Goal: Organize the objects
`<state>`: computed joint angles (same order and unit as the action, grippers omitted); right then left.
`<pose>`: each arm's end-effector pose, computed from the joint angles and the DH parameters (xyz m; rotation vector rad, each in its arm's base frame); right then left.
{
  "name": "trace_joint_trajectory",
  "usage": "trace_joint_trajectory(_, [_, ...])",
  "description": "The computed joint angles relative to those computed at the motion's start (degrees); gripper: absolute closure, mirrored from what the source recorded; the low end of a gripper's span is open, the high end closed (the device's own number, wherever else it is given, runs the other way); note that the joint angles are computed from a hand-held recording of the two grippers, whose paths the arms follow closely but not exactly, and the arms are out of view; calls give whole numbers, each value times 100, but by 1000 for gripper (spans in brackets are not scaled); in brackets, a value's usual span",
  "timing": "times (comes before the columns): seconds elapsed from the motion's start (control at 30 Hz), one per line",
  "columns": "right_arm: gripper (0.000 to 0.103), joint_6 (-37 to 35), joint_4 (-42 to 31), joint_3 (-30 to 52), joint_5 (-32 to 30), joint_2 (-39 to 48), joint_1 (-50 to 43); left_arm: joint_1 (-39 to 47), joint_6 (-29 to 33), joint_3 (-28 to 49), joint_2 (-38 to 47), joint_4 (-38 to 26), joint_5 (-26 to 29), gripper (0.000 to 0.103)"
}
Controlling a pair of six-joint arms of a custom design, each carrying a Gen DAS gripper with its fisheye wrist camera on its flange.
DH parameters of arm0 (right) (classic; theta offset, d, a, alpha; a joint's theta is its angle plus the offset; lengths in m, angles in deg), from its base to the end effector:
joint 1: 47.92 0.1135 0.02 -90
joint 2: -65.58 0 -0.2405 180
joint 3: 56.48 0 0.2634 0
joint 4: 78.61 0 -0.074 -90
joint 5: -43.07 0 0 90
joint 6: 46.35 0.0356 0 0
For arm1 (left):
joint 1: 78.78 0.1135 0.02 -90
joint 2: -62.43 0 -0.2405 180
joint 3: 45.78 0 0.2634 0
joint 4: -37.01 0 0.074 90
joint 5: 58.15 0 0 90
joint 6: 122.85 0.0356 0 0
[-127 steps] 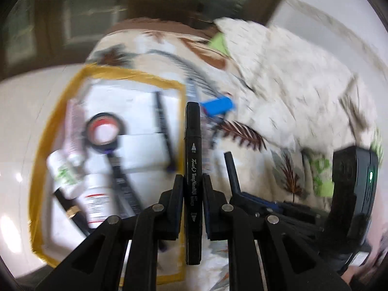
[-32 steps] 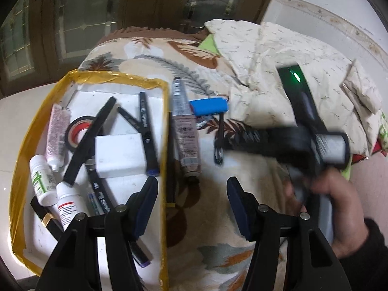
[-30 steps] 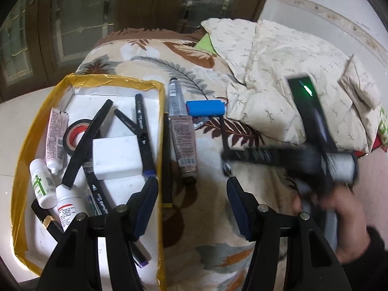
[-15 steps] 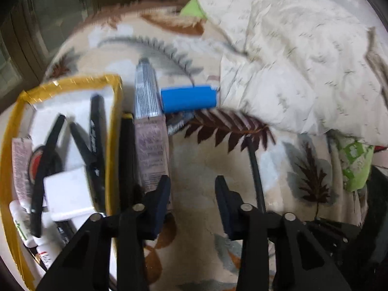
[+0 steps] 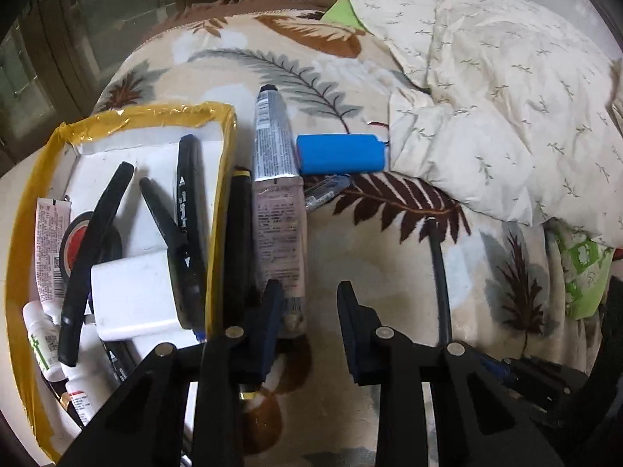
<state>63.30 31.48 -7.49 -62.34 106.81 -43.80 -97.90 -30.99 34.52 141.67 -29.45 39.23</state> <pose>0.1496 0.0203 0.2118 0.2729 2.6668 0.4915 0.2668 -0.0973 0.2553 0.5337 2.6719 -0.2628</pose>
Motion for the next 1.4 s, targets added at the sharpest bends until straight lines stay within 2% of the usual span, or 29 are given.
trace_joint_trajectory(0.17, [92, 43, 23, -28, 23, -18, 45, 1, -11, 323, 270, -178, 277, 75])
trace_joint_trajectory(0.3, [92, 87, 34, -40, 0, -18, 50, -35, 94, 64, -16, -110, 330, 74])
trace_joint_trajectory(0.4, [92, 61, 26, -18, 6, -21, 42, 258, 88, -24, -101, -81, 672, 74])
trace_joint_trajectory(0.63, [92, 113, 64, -62, -13, -73, 19, 226, 153, 200, 194, -175, 57, 74])
trace_joint_trajectory(0.73, [92, 153, 83, -59, -36, -50, 23, 334, 95, 358, 381, -254, 370, 74])
trace_joint_trajectory(0.93, [92, 153, 67, -82, -64, -82, 0, 106, 183, 342, 510, -197, 239, 74])
trace_joint_trajectory(1.2, [92, 106, 23, 10, -80, 67, -28, -184, 103, 822, 1041, -321, -42, 73])
trace_joint_trajectory(1.27, [92, 81, 106, 20, -59, 151, 1, -129, 158, 808, 1026, -242, 67, 74])
trace_joint_trajectory(1.4, [92, 71, 197, 40, -81, 258, -13, 206, 239, 559, 739, -252, 628, 75])
